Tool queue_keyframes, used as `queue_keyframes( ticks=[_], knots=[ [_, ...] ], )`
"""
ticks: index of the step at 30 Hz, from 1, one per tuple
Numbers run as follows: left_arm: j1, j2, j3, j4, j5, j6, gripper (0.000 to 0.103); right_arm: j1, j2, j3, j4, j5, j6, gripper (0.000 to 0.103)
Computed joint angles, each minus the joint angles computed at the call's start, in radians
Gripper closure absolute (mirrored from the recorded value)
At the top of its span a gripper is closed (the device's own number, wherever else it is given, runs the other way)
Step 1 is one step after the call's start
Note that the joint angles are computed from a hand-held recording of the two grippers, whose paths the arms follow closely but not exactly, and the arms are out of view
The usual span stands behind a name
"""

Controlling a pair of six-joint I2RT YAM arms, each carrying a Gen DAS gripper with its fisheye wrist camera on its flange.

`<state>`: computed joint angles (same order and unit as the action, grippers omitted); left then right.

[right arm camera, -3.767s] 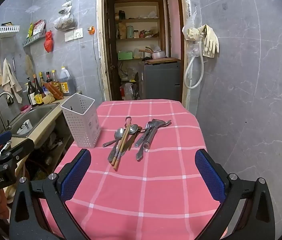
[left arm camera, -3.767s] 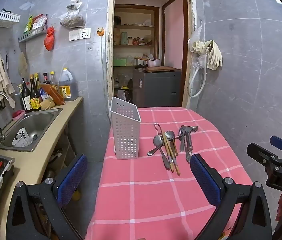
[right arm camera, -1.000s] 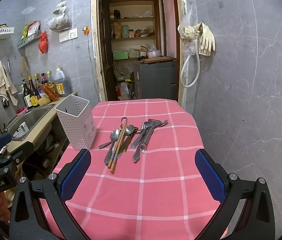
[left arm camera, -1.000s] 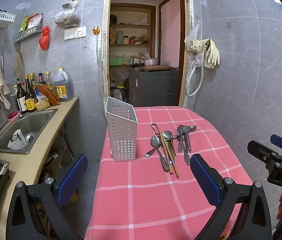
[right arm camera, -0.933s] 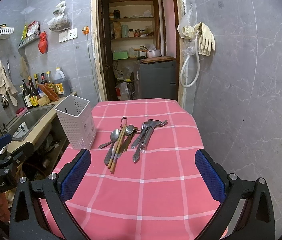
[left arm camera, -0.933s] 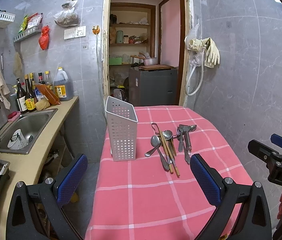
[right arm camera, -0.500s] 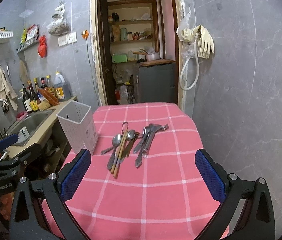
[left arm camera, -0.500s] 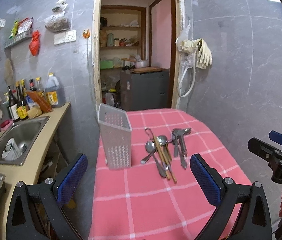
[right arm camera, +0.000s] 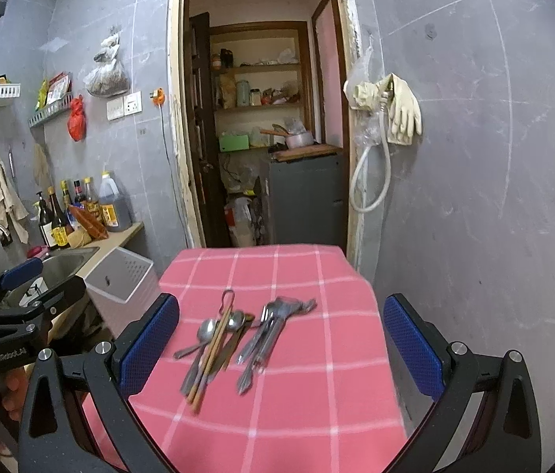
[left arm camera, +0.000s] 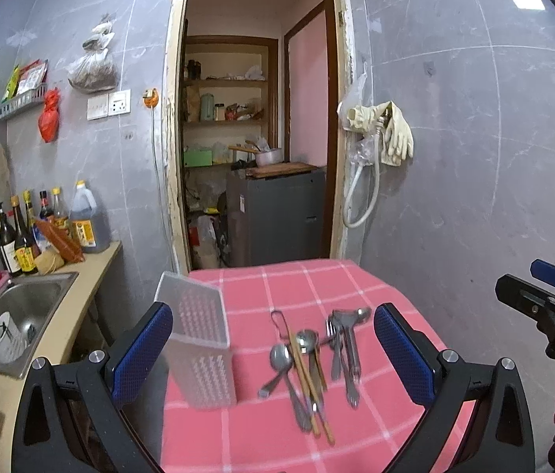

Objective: Organize utensils
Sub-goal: 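Move the left gripper down to the wooden chopsticks in the utensil pile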

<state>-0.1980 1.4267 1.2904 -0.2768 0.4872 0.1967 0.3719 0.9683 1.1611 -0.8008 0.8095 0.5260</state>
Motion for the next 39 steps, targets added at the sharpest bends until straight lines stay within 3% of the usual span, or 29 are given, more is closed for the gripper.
queue_keyframes(
  ticks=[4, 8, 14, 16, 18, 24, 33, 39],
  knots=[
    [-0.084, 0.070, 0.053, 0.060, -0.105, -0.057, 0.000, -0.267, 0.024, -0.015, 0.159, -0.261, -0.184, 0.001],
    [-0.160, 0.167, 0.138, 0.078, -0.195, -0.076, 0.000, -0.501, 0.099, -0.016, 0.268, -0.524, -0.289, 0.001],
    [-0.251, 0.317, 0.282, 0.052, -0.288, -0.067, 0.000, -0.739, 0.256, -0.016, 0.406, -0.841, -0.366, 0.001],
    [-0.274, 0.359, 0.328, 0.030, -0.304, -0.063, 0.000, -0.796, 0.325, -0.003, 0.430, -0.922, -0.372, 0.006],
    [-0.298, 0.408, 0.379, 0.002, -0.322, -0.059, 0.003, -0.833, 0.384, 0.008, 0.443, -0.977, -0.370, 0.021],
    [-0.348, 0.575, 0.567, -0.159, -0.358, -0.086, 0.023, -0.888, 0.578, 0.030, 0.483, -1.095, -0.355, 0.041],
    [-0.363, 0.859, 0.892, -0.488, -0.416, -0.152, 0.053, -0.879, 0.798, 0.028, 0.537, -1.193, -0.351, 0.062],
    [-0.335, 1.031, 1.120, -0.665, -0.412, -0.188, 0.069, -0.868, 0.902, 0.052, 0.562, -1.214, -0.306, 0.069]
  ],
)
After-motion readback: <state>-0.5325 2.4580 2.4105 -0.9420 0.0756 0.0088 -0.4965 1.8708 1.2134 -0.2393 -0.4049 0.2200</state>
